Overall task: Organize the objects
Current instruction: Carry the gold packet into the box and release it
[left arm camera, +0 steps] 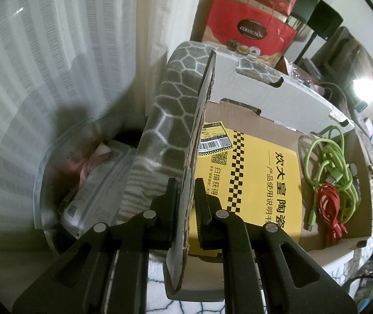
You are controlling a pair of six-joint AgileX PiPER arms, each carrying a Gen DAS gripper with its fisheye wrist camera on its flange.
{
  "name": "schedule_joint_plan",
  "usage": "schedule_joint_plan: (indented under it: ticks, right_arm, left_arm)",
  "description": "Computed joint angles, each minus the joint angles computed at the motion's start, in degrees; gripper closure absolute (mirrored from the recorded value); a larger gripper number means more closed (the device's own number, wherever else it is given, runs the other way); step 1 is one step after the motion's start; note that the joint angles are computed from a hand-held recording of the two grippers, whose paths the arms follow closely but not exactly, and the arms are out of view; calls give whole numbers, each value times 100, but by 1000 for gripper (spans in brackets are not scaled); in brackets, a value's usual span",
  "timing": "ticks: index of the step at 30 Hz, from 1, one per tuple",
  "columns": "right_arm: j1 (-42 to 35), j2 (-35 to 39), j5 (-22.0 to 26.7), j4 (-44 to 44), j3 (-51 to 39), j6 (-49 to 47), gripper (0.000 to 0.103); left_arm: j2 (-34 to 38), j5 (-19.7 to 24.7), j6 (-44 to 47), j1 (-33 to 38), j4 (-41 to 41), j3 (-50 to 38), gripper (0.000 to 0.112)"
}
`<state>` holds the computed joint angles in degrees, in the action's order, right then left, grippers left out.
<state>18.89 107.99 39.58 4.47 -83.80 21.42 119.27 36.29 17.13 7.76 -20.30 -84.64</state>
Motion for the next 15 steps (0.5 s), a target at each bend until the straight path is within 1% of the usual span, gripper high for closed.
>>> schedule_joint_plan:
  ticks: [3, 6, 10, 14, 15]
  right_arm:
    - [166, 44, 133, 164, -372, -163, 94]
    - [407, 332, 375, 302, -1017, -314, 93]
    - [752, 970, 805, 243, -2123, -316, 93]
    - [889, 1724, 1289, 384, -3222, -367, 93]
    - [891, 1852, 1341, 475, -3379, -411, 93]
  left_arm:
    - [1, 5, -7, 0, 4, -4, 101]
    - [-1, -1, -37, -6, 32, -2, 101]
    - [-10, 14, -35, -3, 31, 3, 101]
    - [-9, -11, -32, -9, 25, 15, 101]
    - [-8, -9, -31, -7, 23, 13, 101]
